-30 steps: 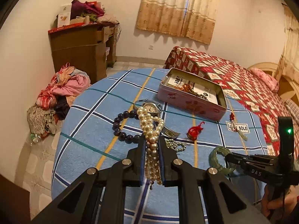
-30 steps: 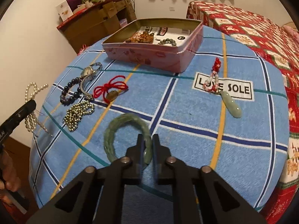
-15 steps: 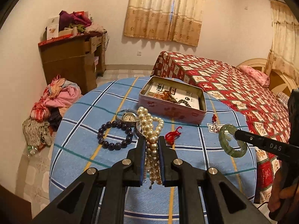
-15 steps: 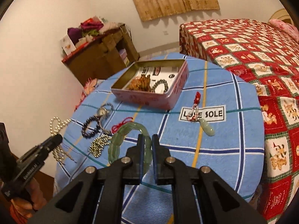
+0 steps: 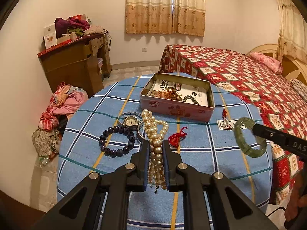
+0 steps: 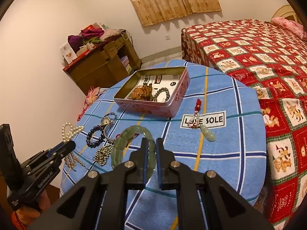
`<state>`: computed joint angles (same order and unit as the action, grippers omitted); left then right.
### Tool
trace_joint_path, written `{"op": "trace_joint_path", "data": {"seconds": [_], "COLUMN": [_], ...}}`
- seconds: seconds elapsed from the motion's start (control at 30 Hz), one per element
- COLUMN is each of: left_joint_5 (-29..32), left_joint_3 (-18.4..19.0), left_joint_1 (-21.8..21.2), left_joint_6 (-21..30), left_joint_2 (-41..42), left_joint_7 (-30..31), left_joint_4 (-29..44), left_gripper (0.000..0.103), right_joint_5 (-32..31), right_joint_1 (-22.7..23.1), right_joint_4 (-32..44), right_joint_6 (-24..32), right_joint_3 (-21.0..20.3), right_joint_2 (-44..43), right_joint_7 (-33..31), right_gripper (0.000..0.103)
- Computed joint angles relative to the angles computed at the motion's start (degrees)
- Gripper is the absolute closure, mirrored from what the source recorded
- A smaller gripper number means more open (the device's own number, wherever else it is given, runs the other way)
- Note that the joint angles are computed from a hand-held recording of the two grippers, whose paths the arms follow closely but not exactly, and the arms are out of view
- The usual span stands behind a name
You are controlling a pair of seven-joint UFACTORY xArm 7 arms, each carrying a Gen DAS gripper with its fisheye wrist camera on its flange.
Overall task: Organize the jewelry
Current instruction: 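Carry the pearl necklace and jade bangle over the pink tin box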
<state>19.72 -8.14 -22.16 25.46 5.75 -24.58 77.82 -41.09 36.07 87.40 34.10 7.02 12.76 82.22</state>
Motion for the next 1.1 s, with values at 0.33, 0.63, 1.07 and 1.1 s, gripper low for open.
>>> {"op": "trace_joint_path", "data": {"seconds": [0.33, 0.63, 1.07, 1.1], "left_joint_5": [9.0, 9.3, -1.2, -2.2], "left_joint_3": [1.3, 1.9, 1.6, 1.5], "left_joint_1": [-2.7, -3.7, -2.4, -2.4], "left_joint_6": [7.3, 9.0, 3.5, 3.0], "left_joint_2": [3.9, 6.2, 11.9, 13.2], "left_joint_7": [-6.0, -5.6, 2.9, 3.8], "left_joint_4": [6.4, 9.7, 16.1, 17.8], "left_gripper": [0.091, 0.091, 0.091, 0.091], "right_joint_5": [-0.6, -0.8, 0.4, 0.4], "right_joint_1": [-0.2, -0.5, -0.9, -0.9], "right_joint_4": [0.7, 1.7, 10.0, 11.7], "right_joint_6": [0.0, -0.5, -1.9, -1.9], "right_joint_3": [-0.3, -0.5, -3.1, -3.6], "right_joint_2": [-0.2, 0.2, 5.2, 6.3], "right_joint_7": [0.4, 0.3, -4.0, -4.5], "right_gripper": [0.092, 0.092, 0.092, 0.092]}}
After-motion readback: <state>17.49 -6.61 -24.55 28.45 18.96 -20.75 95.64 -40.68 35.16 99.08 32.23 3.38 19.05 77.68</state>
